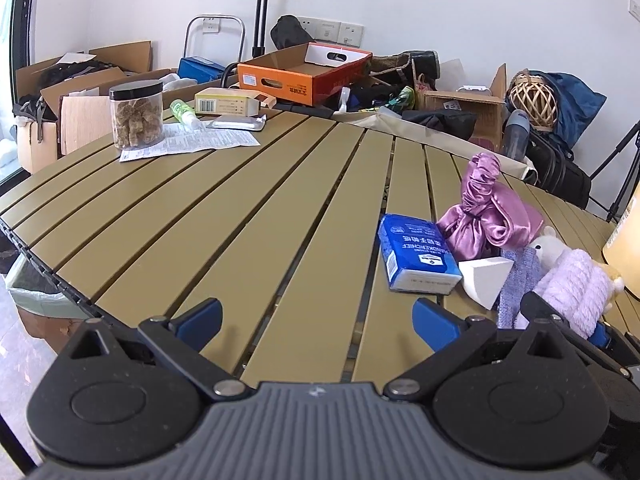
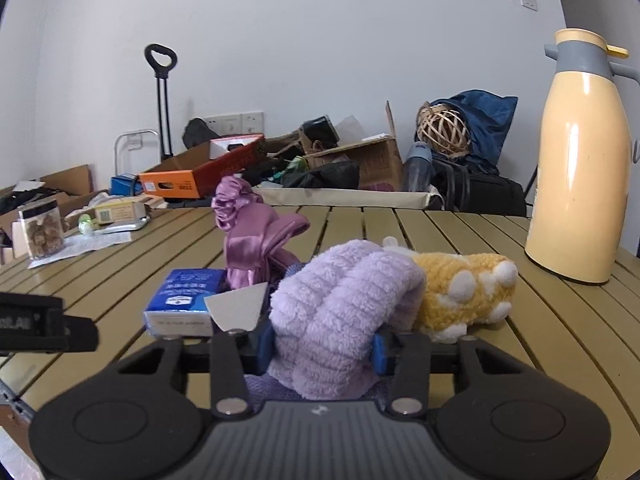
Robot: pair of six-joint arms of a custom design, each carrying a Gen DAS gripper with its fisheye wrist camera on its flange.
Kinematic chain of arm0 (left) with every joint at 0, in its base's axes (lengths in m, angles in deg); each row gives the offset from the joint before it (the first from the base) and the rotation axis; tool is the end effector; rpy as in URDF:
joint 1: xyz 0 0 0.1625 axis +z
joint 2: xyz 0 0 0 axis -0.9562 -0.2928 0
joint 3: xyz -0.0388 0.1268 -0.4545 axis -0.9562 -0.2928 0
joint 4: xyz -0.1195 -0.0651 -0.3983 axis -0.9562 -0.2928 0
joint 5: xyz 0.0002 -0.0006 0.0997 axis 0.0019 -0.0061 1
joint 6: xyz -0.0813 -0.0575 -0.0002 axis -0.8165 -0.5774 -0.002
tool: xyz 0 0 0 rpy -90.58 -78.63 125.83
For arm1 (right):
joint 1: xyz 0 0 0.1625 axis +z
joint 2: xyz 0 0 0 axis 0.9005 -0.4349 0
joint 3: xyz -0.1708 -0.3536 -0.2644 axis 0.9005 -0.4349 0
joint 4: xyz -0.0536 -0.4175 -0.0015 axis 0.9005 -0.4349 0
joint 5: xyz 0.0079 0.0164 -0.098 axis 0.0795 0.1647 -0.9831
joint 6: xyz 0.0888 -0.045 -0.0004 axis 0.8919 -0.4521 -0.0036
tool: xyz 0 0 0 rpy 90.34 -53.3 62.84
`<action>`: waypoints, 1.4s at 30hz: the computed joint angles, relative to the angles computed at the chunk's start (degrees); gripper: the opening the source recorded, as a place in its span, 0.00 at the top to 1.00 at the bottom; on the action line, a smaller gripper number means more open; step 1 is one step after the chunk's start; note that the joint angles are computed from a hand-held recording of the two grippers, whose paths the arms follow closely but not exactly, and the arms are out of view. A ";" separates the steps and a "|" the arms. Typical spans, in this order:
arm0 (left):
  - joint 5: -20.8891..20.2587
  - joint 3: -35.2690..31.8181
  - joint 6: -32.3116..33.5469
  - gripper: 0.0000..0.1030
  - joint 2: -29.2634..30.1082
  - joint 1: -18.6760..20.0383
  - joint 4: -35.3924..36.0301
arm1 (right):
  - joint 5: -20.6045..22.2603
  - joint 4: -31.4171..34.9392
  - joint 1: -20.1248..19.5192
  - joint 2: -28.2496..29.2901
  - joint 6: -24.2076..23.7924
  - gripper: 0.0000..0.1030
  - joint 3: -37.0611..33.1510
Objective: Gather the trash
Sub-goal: 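Grasp the lavender knit roll with the right tool while the left tool approaches the purple mesh bag, then close the left tool on the purple mesh drawstring bag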
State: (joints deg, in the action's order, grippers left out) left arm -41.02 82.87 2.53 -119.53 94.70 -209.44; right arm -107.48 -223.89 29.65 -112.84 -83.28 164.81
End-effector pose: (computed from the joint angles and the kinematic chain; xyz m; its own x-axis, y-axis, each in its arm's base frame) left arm -0.4946 -0.4394 0.0909 -0.7766 -0.2068 -0.5951 0.4022 0.5643 -0.7210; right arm 0.1359 -0.4502 0.3756 -0.7275 -0.0538 0.6840 -0.6500 0.3732 -0.6620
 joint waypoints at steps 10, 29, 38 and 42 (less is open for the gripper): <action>-0.49 -1.41 3.34 0.00 2.02 -0.23 -2.93 | 6.46 0.61 -1.86 -5.33 1.94 0.76 2.12; -5.93 -8.03 23.63 0.00 12.89 -0.55 -24.72 | 9.52 2.28 -9.58 -16.13 1.94 0.76 3.41; -8.06 -13.80 27.77 0.00 18.14 0.68 -27.43 | 10.46 4.73 -13.80 -19.85 2.42 0.76 3.19; -6.88 -15.80 28.21 0.00 19.81 0.67 -25.93 | 11.56 5.07 -14.91 -20.76 2.21 0.76 3.34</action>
State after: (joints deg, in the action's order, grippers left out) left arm -47.90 67.07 30.74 -99.73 95.37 -235.36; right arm -95.92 -218.81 14.74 -133.60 -81.07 168.15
